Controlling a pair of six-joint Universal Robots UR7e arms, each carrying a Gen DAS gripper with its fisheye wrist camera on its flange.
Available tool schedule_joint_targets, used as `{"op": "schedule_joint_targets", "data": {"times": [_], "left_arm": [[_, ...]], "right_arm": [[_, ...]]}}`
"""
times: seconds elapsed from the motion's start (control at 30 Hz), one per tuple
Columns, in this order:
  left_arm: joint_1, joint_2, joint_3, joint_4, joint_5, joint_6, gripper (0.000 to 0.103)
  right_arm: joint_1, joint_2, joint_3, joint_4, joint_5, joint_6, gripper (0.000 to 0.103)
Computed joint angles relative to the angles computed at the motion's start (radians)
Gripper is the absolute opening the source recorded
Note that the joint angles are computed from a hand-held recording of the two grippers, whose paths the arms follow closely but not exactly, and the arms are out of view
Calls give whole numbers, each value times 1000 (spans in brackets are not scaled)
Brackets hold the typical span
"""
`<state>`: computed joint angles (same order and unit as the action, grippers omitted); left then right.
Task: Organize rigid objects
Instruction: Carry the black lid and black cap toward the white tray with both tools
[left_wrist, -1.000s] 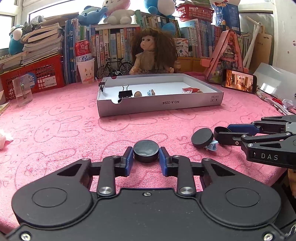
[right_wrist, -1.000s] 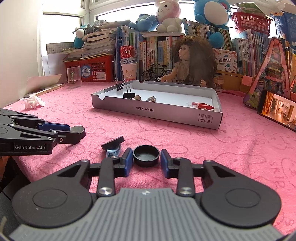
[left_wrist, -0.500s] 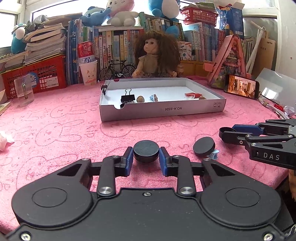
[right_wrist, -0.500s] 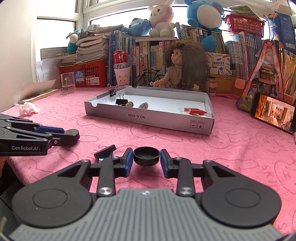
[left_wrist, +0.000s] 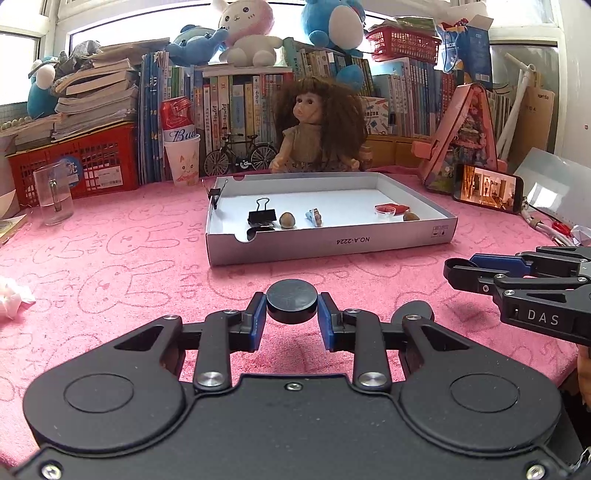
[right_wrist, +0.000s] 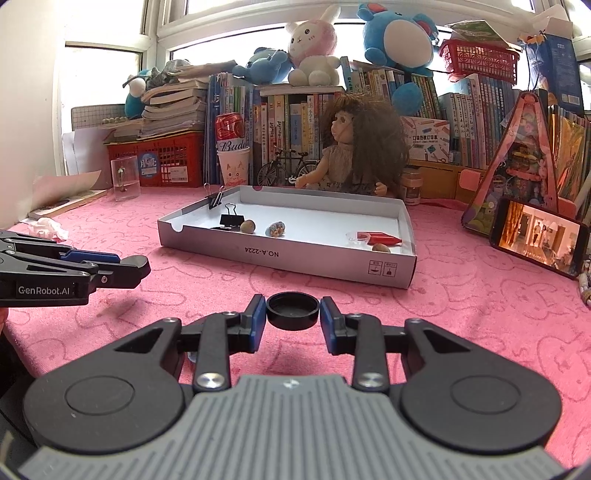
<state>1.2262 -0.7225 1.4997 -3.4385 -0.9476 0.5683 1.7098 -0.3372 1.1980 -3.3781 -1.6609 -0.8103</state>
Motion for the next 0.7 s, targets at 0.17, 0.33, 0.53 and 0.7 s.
{"op": "schedule_joint_targets", "data": {"times": [0.17, 0.33, 0.53, 0.7], "left_arm": [[1, 1, -2, 4, -8, 2, 28], [1, 5, -10, 5, -8, -3, 28], [3, 13, -42, 26, -12, -22, 28], [1, 31, -86, 23, -9, -10, 28]], "right_arm": [[1, 2, -5, 3, -6, -2, 37], [3, 10, -17, 4, -13, 0, 37], [6, 21, -41, 6, -20, 20, 37], [11, 32, -72, 10, -31, 27, 37]]}}
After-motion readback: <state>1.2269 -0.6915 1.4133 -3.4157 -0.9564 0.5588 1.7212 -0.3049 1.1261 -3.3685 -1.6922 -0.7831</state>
